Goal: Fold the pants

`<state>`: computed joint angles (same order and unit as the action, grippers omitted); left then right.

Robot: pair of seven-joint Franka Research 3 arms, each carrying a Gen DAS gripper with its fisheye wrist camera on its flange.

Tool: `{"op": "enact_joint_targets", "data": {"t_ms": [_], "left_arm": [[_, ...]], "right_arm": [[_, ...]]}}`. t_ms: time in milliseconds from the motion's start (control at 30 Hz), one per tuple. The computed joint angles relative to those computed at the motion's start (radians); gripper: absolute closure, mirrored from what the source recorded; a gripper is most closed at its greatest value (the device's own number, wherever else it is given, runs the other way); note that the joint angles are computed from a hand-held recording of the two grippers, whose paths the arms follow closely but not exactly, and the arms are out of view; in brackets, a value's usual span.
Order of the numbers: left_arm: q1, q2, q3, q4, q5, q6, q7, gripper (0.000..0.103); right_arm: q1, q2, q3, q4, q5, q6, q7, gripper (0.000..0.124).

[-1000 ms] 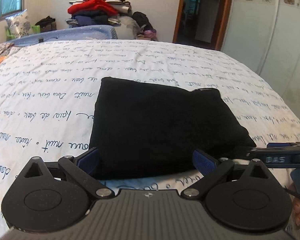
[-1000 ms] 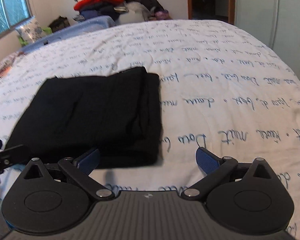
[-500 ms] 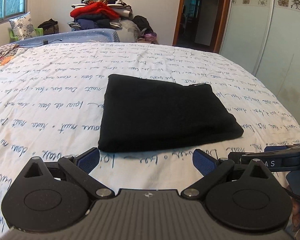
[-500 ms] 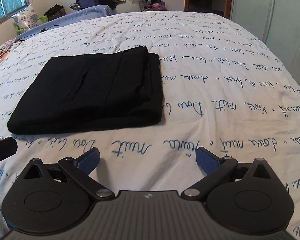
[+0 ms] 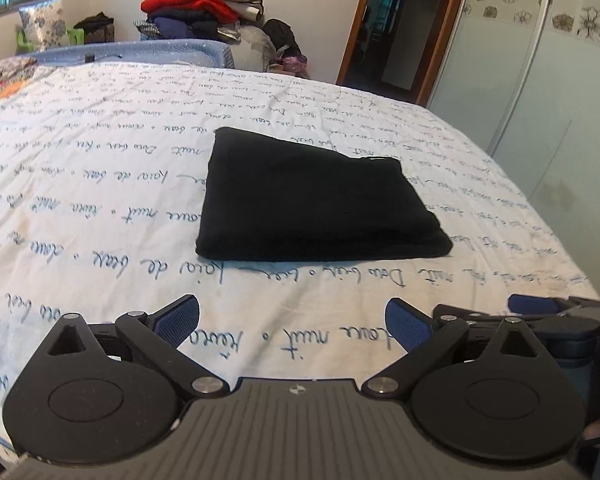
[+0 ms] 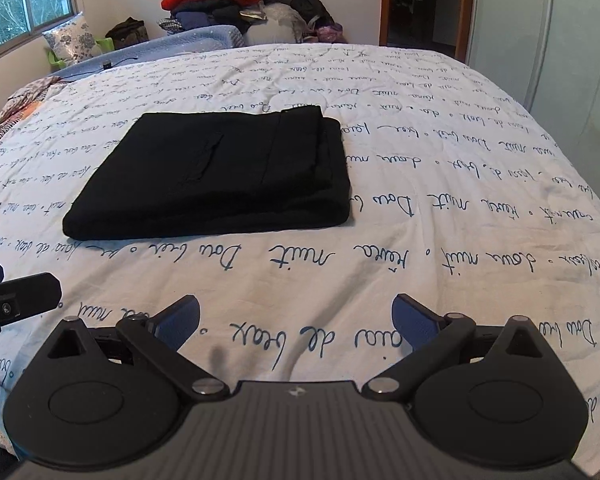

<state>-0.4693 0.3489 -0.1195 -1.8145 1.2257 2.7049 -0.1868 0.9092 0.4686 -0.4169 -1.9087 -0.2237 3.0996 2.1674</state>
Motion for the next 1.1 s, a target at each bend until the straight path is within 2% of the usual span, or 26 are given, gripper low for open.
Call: {"op": "enact_joint_targets", "data": {"t_ms": [100, 200, 400, 500, 533, 600, 667, 767, 833, 900, 967, 1100], "left_arm": [[0.0, -0.001, -0.001, -0.009, -0.001, 0.01, -0.022, 0.002], [-0.006, 0.001, -0.008, -0.004, -0.031, -0.032, 0.015, 0.002], [-0.01, 0.003, -0.009, 0.006, -0.041, -0.072, 0.03, 0.001], [0.006, 0.027, -0.016, 0.013, -0.092, -0.057, 0.066, 0.001], [0.014, 0.037, -0.021, 0.014, -0.13, -0.052, 0.09, 0.001], [0.015, 0.052, -0.015, 0.014, -0.166, -0.037, 0.106, 0.001], [0.012, 0.069, -0.012, 0.026, -0.201, -0.043, 0.141, 0.001], [0.0, 0.092, -0.004, 0.048, -0.238, -0.063, 0.192, 0.001], [-0.018, 0.104, 0.011, 0.066, -0.23, -0.075, 0.201, 0.0], [-0.032, 0.115, 0.024, 0.086, -0.218, -0.086, 0.197, 0.0], [-0.036, 0.133, 0.032, 0.106, -0.216, -0.087, 0.188, 0.0], [-0.057, 0.16, 0.046, 0.131, -0.206, -0.114, 0.208, 0.0]], "right_arm": [[0.038, -0.002, -0.035, -0.023, -0.003, 0.03, 0.023, 0.021], [0.055, -0.003, -0.042, -0.031, 0.014, 0.035, 0.005, 0.021], [0.131, -0.002, -0.113, -0.048, 0.018, 0.048, -0.009, 0.021], [0.202, 0.01, -0.19, -0.059, 0.029, 0.053, 0.002, 0.021], [0.205, 0.01, -0.193, -0.063, 0.038, 0.056, -0.003, 0.021], [0.189, 0.006, -0.174, -0.067, 0.058, 0.049, -0.025, 0.021], [0.197, 0.011, -0.182, -0.07, 0.069, 0.044, -0.026, 0.021], [0.171, 0.011, -0.151, -0.073, 0.09, 0.046, -0.039, 0.021], [0.182, 0.017, -0.161, -0.078, 0.102, 0.061, -0.037, 0.021], [0.167, 0.018, -0.143, -0.072, 0.122, 0.066, -0.064, 0.021], [0.191, 0.035, -0.168, -0.059, 0.135, 0.058, -0.07, 0.021], [0.132, 0.049, -0.104, -0.038, 0.157, 0.028, -0.103, 0.021]]}}
